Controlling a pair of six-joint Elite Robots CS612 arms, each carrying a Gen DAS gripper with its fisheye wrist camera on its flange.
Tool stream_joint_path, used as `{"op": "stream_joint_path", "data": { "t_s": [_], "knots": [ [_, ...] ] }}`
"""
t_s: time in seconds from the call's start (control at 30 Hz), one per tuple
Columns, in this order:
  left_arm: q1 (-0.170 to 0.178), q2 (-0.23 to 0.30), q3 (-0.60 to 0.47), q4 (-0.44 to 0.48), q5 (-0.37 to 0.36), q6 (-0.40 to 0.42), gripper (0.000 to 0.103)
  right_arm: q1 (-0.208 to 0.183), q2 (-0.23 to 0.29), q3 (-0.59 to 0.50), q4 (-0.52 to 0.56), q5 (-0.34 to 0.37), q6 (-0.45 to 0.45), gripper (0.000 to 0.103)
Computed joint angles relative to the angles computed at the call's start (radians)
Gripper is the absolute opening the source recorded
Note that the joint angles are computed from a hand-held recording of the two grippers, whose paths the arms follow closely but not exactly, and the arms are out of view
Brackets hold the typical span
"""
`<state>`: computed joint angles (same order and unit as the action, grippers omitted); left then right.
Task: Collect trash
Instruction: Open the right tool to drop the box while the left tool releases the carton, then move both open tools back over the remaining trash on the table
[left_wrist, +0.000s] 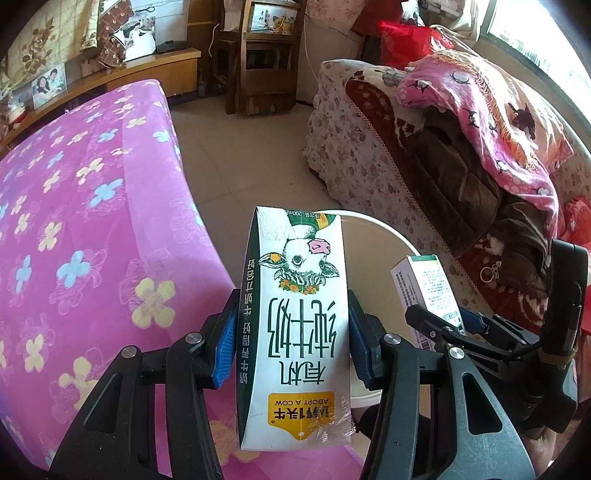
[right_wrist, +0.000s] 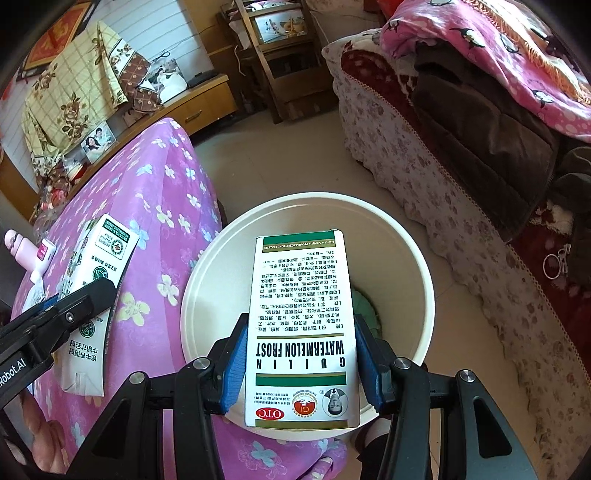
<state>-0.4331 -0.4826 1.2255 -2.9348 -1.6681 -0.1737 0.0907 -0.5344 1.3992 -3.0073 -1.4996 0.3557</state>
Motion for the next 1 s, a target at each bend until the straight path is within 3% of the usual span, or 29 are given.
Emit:
{"op": "stream_joint_path", "data": {
  "t_s": [0.13,0.23,0.37,0.5,1.0],
  "knots": [
    [0.003,0.008,-0.011,-0.004,-0.026,-0.009,0.051,0.005,0.001,-0.005,0.017,-0.048,0.009,0.052],
    [0.012,0.013,-0.017,0.000,-0.071,-0.035,0.051,0.001,0.001,-0.001,0.010,-0.049,0.033,0.062],
    [0.020,0.015,-0.017,-0.009,-0.099,-0.073,0.059,-0.001,-0.002,0.006,-0.003,-0.047,0.042,0.063],
    [0.022,0.008,-0.006,-0.019,-0.096,-0.073,0.060,-0.002,-0.003,0.005,0.005,-0.036,0.042,0.063],
    [0.030,-0.057,0.126,-0.104,0.070,-0.031,0.060,0.017,-0.001,0.003,-0.014,-0.014,-0.014,0.063]
  ]
}}
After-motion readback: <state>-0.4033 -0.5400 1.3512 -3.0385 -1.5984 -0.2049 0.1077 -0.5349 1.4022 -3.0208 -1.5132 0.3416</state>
